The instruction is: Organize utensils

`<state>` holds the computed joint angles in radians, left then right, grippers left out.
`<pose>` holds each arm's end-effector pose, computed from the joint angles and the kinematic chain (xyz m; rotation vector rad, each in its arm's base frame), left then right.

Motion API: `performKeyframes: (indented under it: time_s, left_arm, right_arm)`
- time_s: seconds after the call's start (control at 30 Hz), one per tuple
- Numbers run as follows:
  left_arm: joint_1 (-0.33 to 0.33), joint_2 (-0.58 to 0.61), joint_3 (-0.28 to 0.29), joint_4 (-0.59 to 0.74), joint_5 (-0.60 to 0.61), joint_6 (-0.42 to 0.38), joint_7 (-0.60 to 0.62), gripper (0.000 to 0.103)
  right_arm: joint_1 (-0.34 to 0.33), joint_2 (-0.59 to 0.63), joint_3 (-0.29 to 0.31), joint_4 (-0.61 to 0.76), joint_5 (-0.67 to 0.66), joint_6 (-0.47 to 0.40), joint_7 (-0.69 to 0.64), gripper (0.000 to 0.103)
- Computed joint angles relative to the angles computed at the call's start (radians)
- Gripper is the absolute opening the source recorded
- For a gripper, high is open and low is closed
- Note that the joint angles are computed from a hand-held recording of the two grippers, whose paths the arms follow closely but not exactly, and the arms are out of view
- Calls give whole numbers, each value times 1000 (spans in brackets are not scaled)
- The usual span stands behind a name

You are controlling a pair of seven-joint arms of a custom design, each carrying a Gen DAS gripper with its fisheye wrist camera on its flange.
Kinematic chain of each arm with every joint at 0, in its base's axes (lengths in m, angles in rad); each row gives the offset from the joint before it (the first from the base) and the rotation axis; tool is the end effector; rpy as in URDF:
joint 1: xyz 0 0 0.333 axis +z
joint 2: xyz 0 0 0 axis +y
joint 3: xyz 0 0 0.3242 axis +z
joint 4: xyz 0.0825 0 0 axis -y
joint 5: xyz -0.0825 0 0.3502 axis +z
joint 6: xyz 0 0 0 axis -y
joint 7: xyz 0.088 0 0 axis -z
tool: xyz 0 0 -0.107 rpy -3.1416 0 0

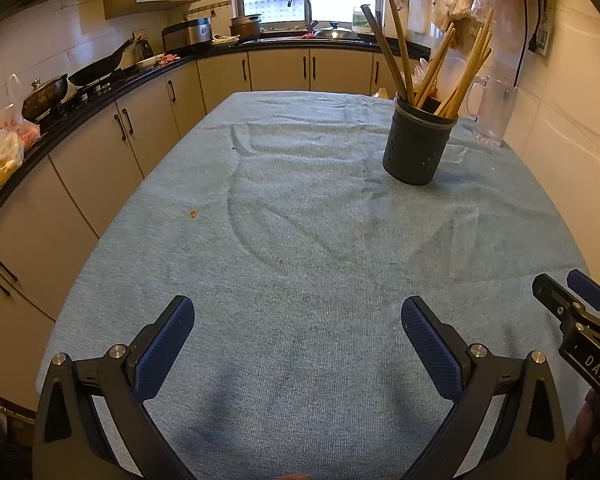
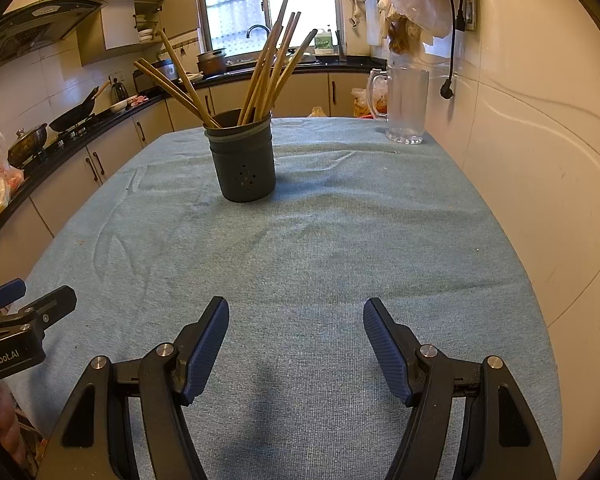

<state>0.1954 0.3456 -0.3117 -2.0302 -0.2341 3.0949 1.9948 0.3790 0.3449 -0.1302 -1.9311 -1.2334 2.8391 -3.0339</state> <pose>0.6233 -0.0356 0.3980 -1.5699 2.0276 -0.7755 0.5831 0.2057 0.3754 -1.4607 1.9839 -0.7846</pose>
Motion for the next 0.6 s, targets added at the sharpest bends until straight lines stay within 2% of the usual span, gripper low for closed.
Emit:
performKeyframes:
  time_s: [0.6]
  left_arm:
    - [-12, 4, 13, 6, 8, -18, -5, 103]
  right_arm:
    - [0, 0, 0, -1, 1, 0, -2, 75]
